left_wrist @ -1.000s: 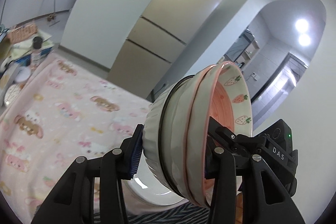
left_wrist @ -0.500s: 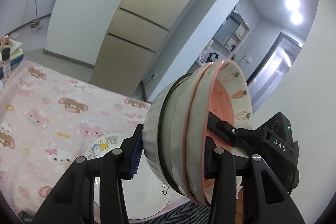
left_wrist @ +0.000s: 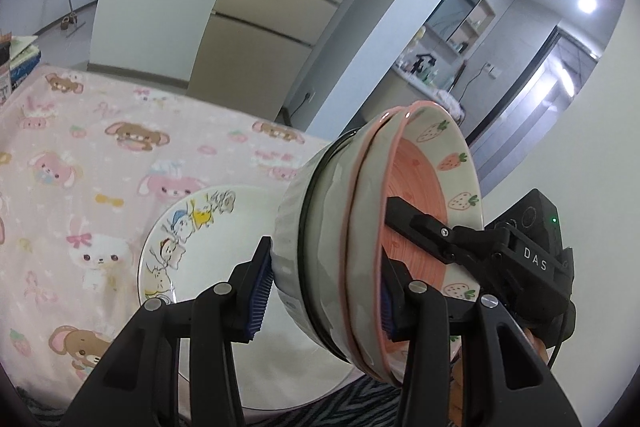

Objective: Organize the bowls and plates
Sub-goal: 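Carry the nested bowls with both grippers over the 'life' plate stack, then lower the nested bowls onto the plate stack and open both grippers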

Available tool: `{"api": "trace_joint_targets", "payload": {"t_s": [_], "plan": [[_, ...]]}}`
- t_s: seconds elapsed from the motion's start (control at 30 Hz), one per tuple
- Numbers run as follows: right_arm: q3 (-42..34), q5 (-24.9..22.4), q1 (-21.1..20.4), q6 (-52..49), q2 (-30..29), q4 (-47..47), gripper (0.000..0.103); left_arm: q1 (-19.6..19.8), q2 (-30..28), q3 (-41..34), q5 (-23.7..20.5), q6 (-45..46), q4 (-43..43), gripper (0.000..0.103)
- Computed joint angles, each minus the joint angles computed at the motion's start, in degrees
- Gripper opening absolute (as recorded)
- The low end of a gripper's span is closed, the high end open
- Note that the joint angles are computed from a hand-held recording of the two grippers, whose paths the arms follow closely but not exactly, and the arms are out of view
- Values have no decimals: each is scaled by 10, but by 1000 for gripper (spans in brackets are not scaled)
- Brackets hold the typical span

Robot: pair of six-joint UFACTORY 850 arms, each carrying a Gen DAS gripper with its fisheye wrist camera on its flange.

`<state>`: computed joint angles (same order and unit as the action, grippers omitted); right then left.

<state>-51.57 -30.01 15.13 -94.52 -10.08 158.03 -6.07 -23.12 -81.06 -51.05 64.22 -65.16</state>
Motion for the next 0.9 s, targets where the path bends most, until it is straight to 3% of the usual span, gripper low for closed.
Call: {"api": "trace_joint_targets", "payload": {"t_s": [0.27, 0.53, 0.77, 0.9], "plan": [[-1, 0, -6, 62, -32, -28, 41, -12, -30, -17, 14, -53, 63, 48], [-18, 58, 5, 26, -36, -26, 43, -13, -35, -20, 12, -65, 78, 48], [-47, 146, 20, -43, -43, -17, 44, -8, -59, -43, -18, -102, 93, 48], [-62, 190, 27, -81, -47, -10, 44, -20, -41, -28, 39, -100, 126, 43]]}}
